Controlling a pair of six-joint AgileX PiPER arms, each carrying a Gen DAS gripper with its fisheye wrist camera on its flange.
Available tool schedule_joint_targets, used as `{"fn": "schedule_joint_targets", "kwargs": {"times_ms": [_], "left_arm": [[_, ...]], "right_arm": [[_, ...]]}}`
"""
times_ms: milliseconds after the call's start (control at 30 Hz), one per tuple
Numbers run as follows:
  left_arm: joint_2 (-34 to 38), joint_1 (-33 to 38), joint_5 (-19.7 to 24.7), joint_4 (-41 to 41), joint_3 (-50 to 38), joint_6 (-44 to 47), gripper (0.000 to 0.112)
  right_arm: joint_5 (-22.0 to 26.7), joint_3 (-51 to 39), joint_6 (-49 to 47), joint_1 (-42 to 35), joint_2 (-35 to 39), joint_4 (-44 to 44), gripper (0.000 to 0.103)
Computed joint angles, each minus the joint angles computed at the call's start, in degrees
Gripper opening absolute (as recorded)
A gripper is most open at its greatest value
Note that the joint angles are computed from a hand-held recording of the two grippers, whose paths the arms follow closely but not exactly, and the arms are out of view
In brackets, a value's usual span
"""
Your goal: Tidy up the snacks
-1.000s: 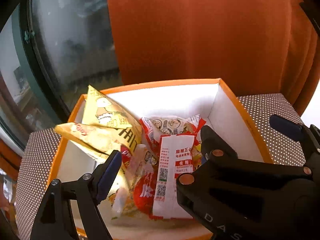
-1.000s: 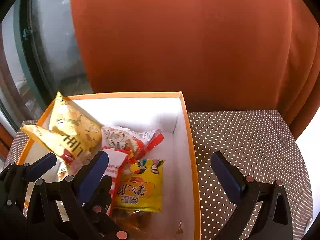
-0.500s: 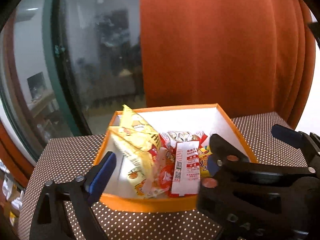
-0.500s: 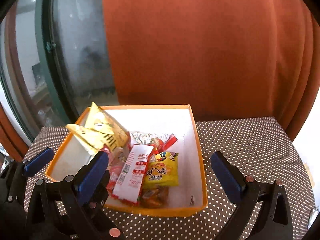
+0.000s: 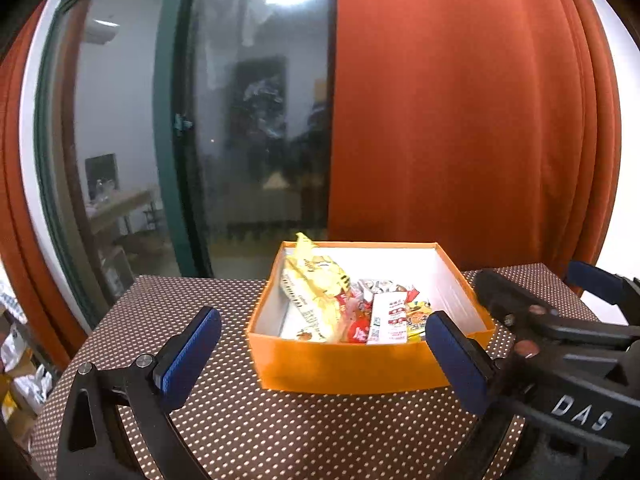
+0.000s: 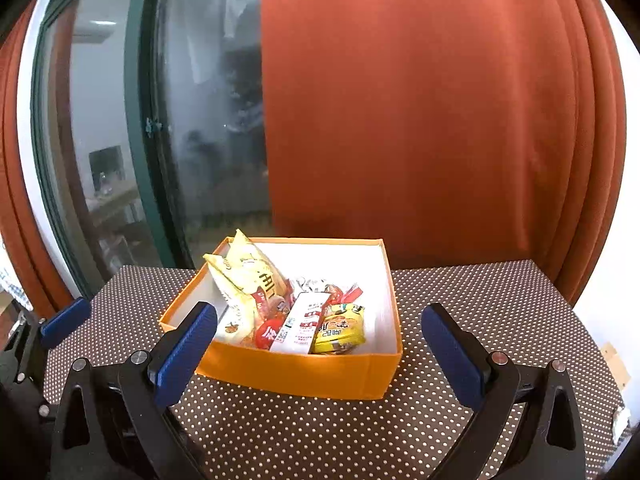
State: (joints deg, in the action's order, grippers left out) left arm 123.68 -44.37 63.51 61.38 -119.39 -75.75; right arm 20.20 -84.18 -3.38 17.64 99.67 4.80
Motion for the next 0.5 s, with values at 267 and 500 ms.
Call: {"fn": "schedule_joint_targets", "kwargs": {"times_ms": [267,500], "left_arm": [[-5.3,-3.9,3.8,6.6,12.2,-11.5,0.103],[-7.0,-5.0,3.2,6.9,17.2,-15.2,0.103]], "right_arm": [[-5.8,11.9,-10.2,-1.5,-7.7,11.5,0.103],[-7.4,17.2,-17.4,-3.0,-9.9,20.1,0.103]]}}
